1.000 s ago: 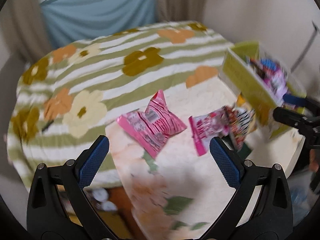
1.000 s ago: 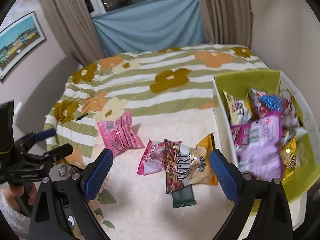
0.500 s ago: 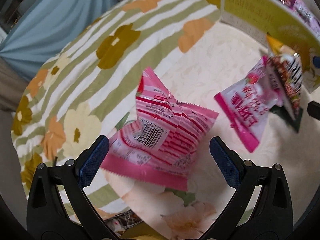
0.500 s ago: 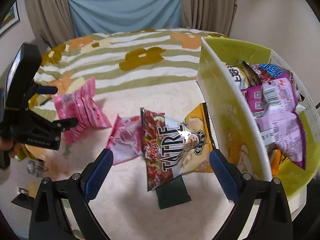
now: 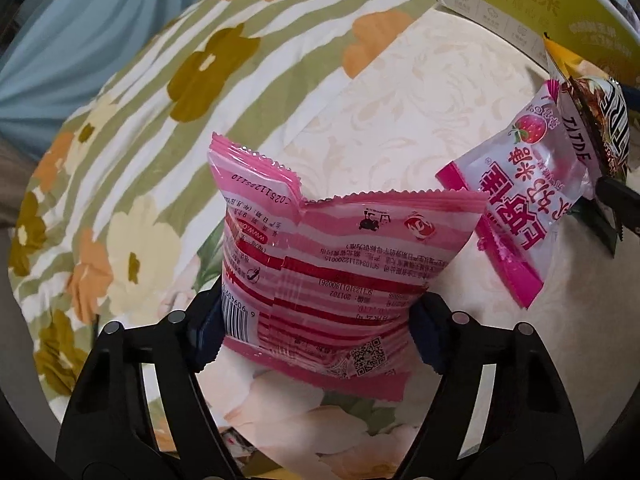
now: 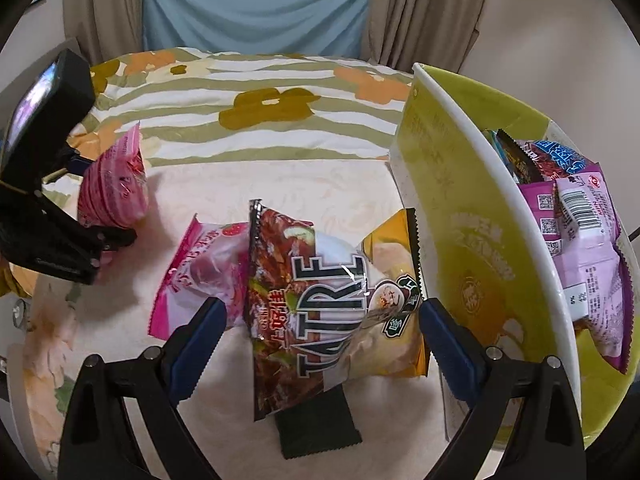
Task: Organize snacks
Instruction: 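Grasp the pink striped bag with the left tool while the right tool grasps the TATRE bag, then carry both bags into the yellow-green box and open both tools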
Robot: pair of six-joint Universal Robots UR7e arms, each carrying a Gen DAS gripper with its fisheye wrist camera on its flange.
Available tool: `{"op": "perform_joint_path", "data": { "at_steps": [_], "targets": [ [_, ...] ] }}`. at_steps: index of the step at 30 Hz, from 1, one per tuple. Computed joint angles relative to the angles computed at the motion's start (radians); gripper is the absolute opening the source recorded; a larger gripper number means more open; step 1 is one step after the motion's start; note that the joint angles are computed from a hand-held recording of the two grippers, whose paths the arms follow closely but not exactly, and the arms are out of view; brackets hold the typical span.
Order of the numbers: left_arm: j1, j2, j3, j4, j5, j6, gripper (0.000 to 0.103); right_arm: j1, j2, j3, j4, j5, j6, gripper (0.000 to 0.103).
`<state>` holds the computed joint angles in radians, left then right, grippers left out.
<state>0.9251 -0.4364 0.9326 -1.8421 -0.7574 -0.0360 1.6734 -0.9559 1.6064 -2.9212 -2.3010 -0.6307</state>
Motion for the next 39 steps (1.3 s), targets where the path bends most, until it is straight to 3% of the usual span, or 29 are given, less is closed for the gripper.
{"op": "perform_joint_path", "data": {
  "at_steps": [15, 20, 27, 30, 31, 32, 39],
  "targets": [
    [-0.024, -0.102, 0.159, -0.061, -0.101, -0.245, 0.071, -0.013, 0.037, -0.045, -0.008, 0.017, -0.040, 0.095],
    [-0.037, -0.137, 0.223, -0.078, -0.118, -0.324, 0.071, -0.023, 0.022, -0.053, 0.038, 0.062, -0.021, 0.074],
    [-0.043, -0.191, 0.312, -0.152, -0.151, -0.404, 0.068, -0.035, -0.030, -0.049, 0.177, 0.164, 0.103, 0.064],
    [-0.046, -0.210, 0.336, -0.182, -0.154, -0.424, 0.067, -0.035, -0.043, -0.041, 0.185, 0.183, 0.122, 0.061],
    [-0.047, -0.216, 0.341, -0.191, -0.153, -0.430, 0.067, -0.033, -0.048, -0.038, 0.184, 0.191, 0.123, 0.056],
    [-0.048, -0.220, 0.344, -0.196, -0.152, -0.435, 0.067, -0.031, -0.051, -0.040, 0.193, 0.195, 0.124, 0.040],
    [-0.066, -0.250, 0.366, -0.240, -0.151, -0.441, 0.066, -0.020, -0.078, -0.035, 0.197, 0.216, 0.158, 0.040]
  ]
}}
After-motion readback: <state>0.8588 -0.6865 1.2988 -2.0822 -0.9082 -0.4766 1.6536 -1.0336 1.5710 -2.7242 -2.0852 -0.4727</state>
